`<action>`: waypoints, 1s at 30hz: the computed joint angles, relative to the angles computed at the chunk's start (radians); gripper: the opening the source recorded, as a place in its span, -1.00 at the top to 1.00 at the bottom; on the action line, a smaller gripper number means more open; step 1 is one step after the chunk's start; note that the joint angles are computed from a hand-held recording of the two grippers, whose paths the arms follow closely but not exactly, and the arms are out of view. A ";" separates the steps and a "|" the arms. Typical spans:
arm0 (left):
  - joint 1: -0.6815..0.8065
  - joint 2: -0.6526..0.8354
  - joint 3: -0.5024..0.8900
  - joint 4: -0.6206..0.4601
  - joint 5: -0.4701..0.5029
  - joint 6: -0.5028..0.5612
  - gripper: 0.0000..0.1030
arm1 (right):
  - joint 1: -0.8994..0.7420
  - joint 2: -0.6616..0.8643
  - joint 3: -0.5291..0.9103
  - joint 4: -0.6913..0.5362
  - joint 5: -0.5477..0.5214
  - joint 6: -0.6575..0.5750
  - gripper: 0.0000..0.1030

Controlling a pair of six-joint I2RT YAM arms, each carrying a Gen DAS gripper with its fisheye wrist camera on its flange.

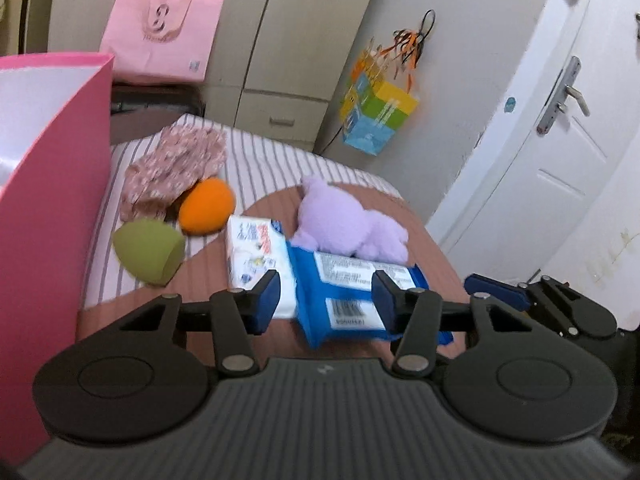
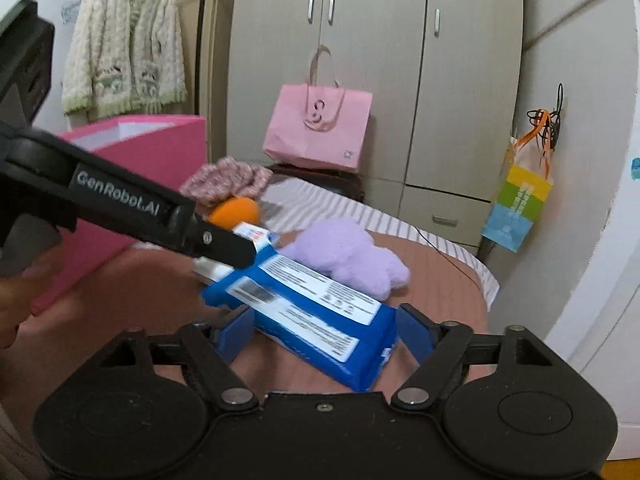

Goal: Organize soft objects
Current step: 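Grasp the blue wet-wipe pack with the left gripper and lift it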

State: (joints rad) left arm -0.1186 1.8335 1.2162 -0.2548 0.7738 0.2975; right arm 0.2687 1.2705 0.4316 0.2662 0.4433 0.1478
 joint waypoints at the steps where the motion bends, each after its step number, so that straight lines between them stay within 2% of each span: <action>1: -0.002 -0.002 -0.017 0.035 0.012 0.007 0.08 | -0.006 0.015 0.007 -0.002 0.009 0.004 -0.76; 3: -0.017 -0.011 -0.039 0.080 -0.015 0.011 0.11 | -0.024 0.030 0.014 -0.004 -0.002 0.006 -0.76; 5: -0.030 -0.021 -0.066 0.134 -0.050 0.007 0.11 | -0.057 0.032 0.018 -0.015 -0.068 0.008 -0.76; 7: -0.043 -0.009 -0.063 0.139 -0.079 0.009 0.11 | -0.096 0.037 0.018 -0.013 -0.154 0.023 -0.76; 10: -0.052 0.016 -0.048 0.120 -0.106 0.015 0.11 | -0.131 0.061 0.023 -0.010 -0.223 0.069 -0.76; 12: -0.055 -0.004 -0.084 0.159 -0.120 0.006 0.11 | -0.132 0.078 0.028 -0.015 -0.209 0.104 -0.76; 16: -0.071 -0.008 -0.101 0.186 -0.141 -0.002 0.11 | -0.160 0.092 0.030 -0.007 -0.256 0.132 -0.78; 19: -0.074 -0.011 -0.098 0.165 -0.137 0.014 0.11 | -0.164 0.125 0.054 -0.009 -0.270 0.128 -0.85; 21: -0.074 -0.018 -0.090 0.120 -0.127 0.044 0.15 | -0.139 0.138 0.065 -0.019 -0.234 0.105 -0.61; 22: -0.077 -0.027 -0.095 0.111 -0.128 0.054 0.18 | -0.114 0.136 0.062 -0.010 -0.184 0.101 -0.29; 23: -0.080 -0.036 -0.103 0.112 -0.129 0.060 0.18 | -0.109 0.128 0.052 0.004 -0.190 0.104 -0.22; 30: -0.079 -0.066 -0.123 0.076 -0.110 0.107 0.18 | -0.093 0.108 0.033 0.014 -0.170 0.121 -0.12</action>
